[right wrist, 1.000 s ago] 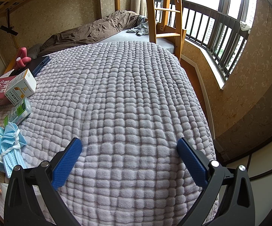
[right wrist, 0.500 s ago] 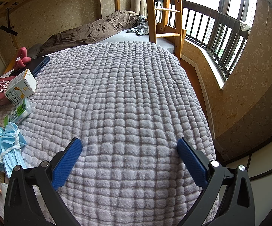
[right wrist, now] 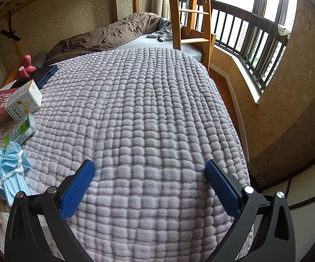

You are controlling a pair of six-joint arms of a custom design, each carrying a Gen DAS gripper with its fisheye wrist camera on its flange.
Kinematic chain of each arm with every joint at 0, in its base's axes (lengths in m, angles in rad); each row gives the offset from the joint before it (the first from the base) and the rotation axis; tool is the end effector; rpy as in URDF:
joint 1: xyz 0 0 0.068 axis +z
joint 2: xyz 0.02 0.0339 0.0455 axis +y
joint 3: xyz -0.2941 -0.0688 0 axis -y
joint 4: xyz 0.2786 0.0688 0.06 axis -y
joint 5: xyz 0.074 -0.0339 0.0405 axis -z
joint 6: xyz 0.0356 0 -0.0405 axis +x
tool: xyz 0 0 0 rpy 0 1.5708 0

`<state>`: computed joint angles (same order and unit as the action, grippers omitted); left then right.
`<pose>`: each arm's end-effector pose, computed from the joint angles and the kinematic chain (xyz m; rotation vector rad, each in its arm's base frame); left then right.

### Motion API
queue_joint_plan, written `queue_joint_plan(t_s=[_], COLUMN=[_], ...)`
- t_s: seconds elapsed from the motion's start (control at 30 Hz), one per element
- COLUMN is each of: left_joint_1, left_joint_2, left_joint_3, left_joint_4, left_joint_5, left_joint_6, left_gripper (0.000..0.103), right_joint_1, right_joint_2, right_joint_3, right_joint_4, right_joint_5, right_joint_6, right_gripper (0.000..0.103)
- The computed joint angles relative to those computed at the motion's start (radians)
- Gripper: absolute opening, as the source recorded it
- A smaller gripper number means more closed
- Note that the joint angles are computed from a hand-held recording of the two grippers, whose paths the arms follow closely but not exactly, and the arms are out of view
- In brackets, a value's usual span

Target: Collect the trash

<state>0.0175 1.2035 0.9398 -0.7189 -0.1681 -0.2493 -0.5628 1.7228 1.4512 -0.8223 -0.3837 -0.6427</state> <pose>0.2594 0.0105 0.2825 -0.4015 2.5052 0.1234 0.3438 -0.2012 0.2922 -0.2210 2.5302 0.0563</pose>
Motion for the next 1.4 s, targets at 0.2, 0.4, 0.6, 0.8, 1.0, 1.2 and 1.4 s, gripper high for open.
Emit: queue_joint_plan(t_s=[0.2,0.4,0.6,0.8,1.0,1.2,1.4], left_joint_1=[-0.001,0.002,0.002,0.002,0.021,0.056,-0.012], left_joint_2=[0.001,-0.004,-0.004,-0.004,-0.02,-0.161,-0.337], left_joint_3=[0.001,-0.003,-0.003,-0.003,0.015,0.045,0.024], left_joint_4=[0.0,0.0,-0.001,0.0,-0.042,-0.118,-0.265], left_joint_5=[-0.001,0.002,0.001,0.001,0.032,0.06,0.088], left_joint_6=[0.001,0.002,0.001,0.001,0.017,0.08,0.098], left_gripper=[0.102,0.102,0.102,0.102,0.102,0.102,0.102], right_joint_1=[0.003,0.003,0.003,-0.001,0.003,-0.051,-0.125], right_joint_2=[0.0,0.0,0.0,0.001,0.007,-0.107,-0.221], right_joint_3=[-0.001,-0.002,-0.001,0.003,0.032,0.012,-0.032], right_joint_4=[0.004,0.005,0.004,-0.001,-0.036,-0.086,-0.207], right_joint_5=[0.004,0.005,0.005,0.002,0.03,-0.078,-0.194], right_joint_6=[0.004,0.005,0.004,0.001,0.013,-0.003,-0.1], right_gripper=[0.099,0.099,0.099,0.099,0.099,0.099,0.099])
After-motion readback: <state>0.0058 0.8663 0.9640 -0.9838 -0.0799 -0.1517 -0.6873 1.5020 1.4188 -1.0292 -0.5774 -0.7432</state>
